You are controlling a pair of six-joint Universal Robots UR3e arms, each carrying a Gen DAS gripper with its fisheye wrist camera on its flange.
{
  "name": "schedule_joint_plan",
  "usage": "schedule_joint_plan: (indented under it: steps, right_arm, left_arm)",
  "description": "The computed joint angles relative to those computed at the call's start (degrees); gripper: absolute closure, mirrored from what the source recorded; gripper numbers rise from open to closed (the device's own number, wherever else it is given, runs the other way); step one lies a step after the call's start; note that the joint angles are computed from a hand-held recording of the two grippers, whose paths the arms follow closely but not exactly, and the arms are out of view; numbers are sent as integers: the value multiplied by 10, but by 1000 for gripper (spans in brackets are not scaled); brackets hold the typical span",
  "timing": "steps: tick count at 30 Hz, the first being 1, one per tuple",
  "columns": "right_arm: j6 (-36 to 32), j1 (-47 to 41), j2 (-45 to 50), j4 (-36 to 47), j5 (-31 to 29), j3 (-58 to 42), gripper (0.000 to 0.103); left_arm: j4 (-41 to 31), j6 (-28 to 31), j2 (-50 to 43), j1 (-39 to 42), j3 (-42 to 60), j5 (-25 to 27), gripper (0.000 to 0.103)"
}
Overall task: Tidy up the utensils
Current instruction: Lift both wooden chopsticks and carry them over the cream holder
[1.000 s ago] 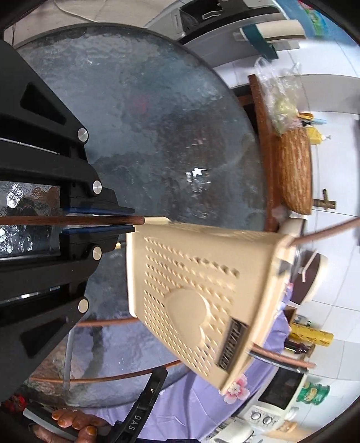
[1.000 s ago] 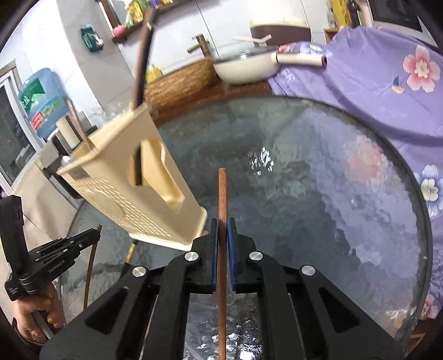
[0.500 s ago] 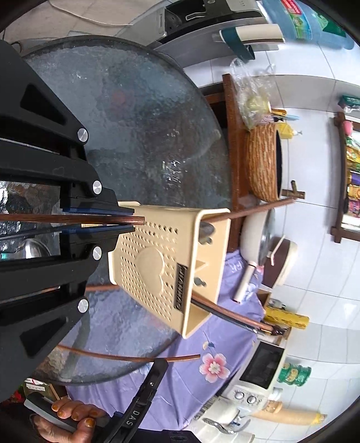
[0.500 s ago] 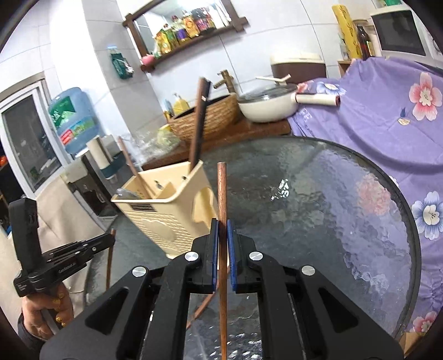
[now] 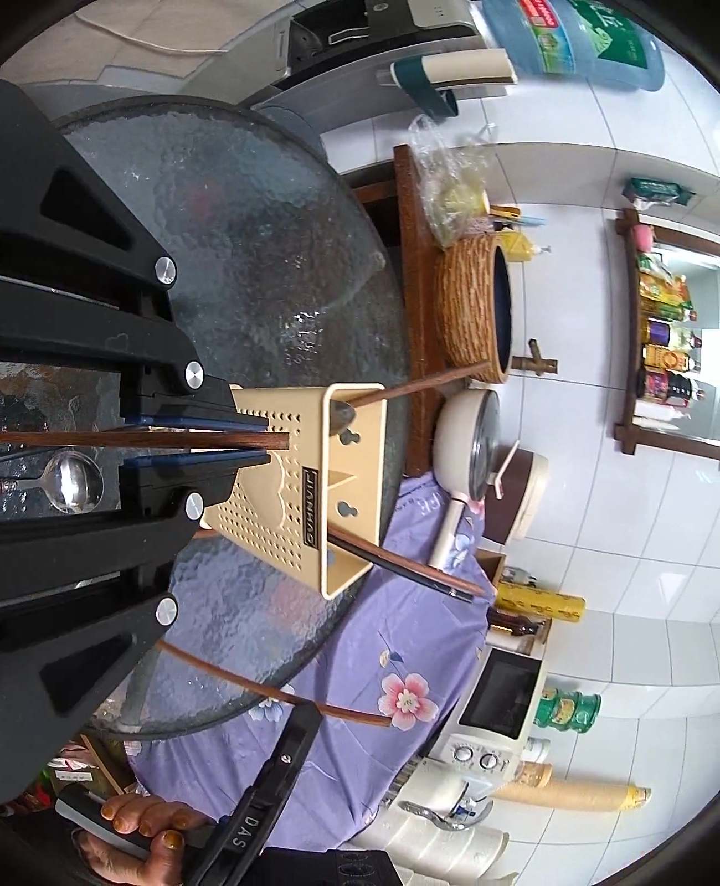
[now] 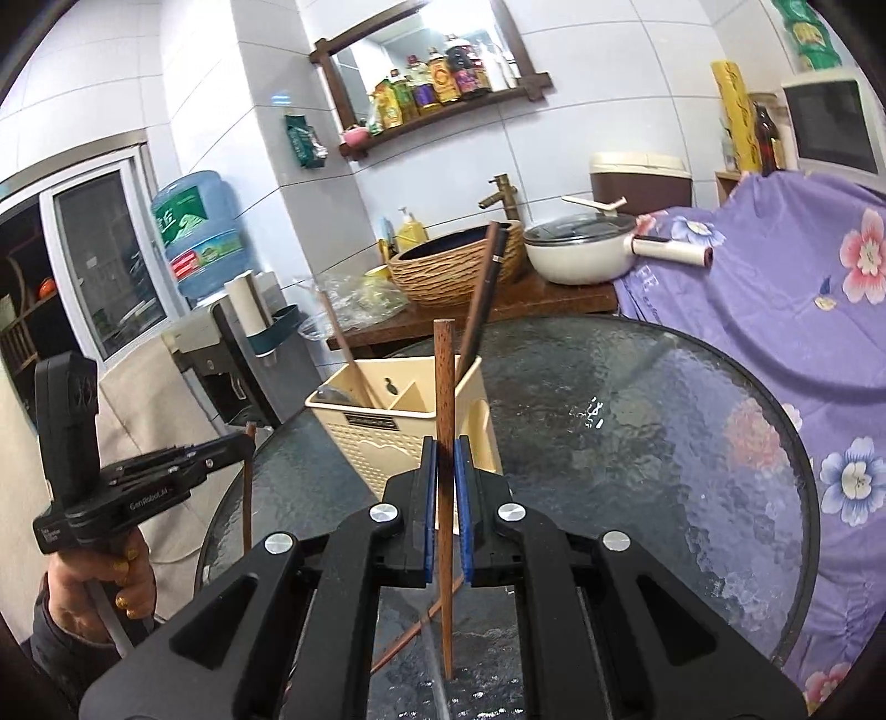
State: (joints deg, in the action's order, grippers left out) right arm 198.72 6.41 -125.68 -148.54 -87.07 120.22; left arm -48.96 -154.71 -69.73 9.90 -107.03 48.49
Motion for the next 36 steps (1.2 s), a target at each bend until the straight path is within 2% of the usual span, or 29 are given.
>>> schedule_joint_plan:
  steps: [5,9,24,36]
  right_arm:
    - [2,34,5,12,-21,-28,96]
    - [-2,16,-4,38,10,-47,96]
    - [-22,48,53,75,-3,-147,96]
    - [-45,44,105,130,13,-264,96]
  left_arm:
    - [-42,27,35,30,5,-32,97]
    - [-77,42,53,57,18,-59,97]
    - [-115,52,73,90,55,-100,97]
    - [-178,35,20,95,187,-146,97]
